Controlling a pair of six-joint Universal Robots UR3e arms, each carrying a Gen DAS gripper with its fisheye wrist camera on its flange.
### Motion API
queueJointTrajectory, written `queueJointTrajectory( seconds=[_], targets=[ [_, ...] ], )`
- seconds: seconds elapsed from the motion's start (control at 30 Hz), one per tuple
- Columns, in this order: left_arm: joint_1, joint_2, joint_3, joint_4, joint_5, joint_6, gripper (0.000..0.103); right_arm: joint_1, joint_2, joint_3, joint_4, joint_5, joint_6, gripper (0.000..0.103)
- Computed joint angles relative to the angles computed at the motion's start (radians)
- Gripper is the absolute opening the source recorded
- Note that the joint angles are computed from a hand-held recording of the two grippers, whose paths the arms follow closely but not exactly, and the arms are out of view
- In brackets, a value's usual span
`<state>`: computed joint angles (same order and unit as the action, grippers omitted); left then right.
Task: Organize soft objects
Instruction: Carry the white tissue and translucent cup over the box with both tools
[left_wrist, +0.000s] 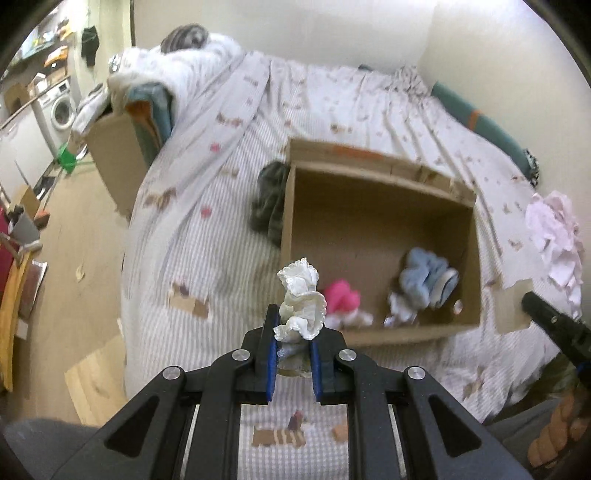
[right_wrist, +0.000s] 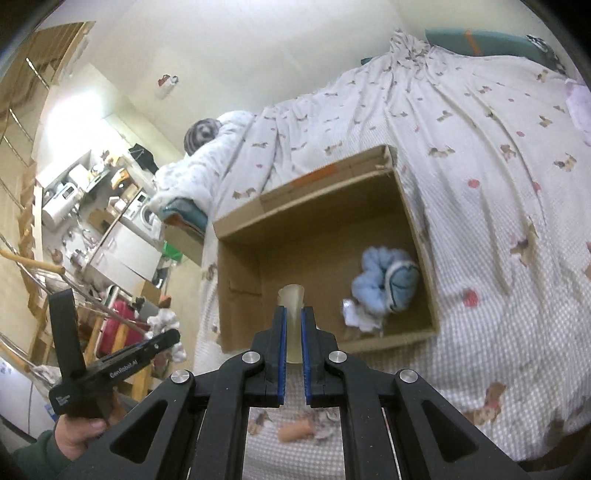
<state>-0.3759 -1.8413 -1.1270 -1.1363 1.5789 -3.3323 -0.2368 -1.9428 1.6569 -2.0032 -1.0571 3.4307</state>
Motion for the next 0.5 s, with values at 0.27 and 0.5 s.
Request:
queueJointTrajectory(
  seconds=[0.27, 0.5],
  targets=[
    [-0.018, -0.198, 0.301, -0.060, -0.012, 0.041, 0.013, 0.065, 0.164, -0.155, -0.036, -0.065, 0.001, 0.009],
    [-0.058, -0.369, 0.486, -0.072, 0.001, 0.058, 0.013, 0.077, 0.254, -0.141, -0.129, -0.106, 0.008, 0.009]
  ],
)
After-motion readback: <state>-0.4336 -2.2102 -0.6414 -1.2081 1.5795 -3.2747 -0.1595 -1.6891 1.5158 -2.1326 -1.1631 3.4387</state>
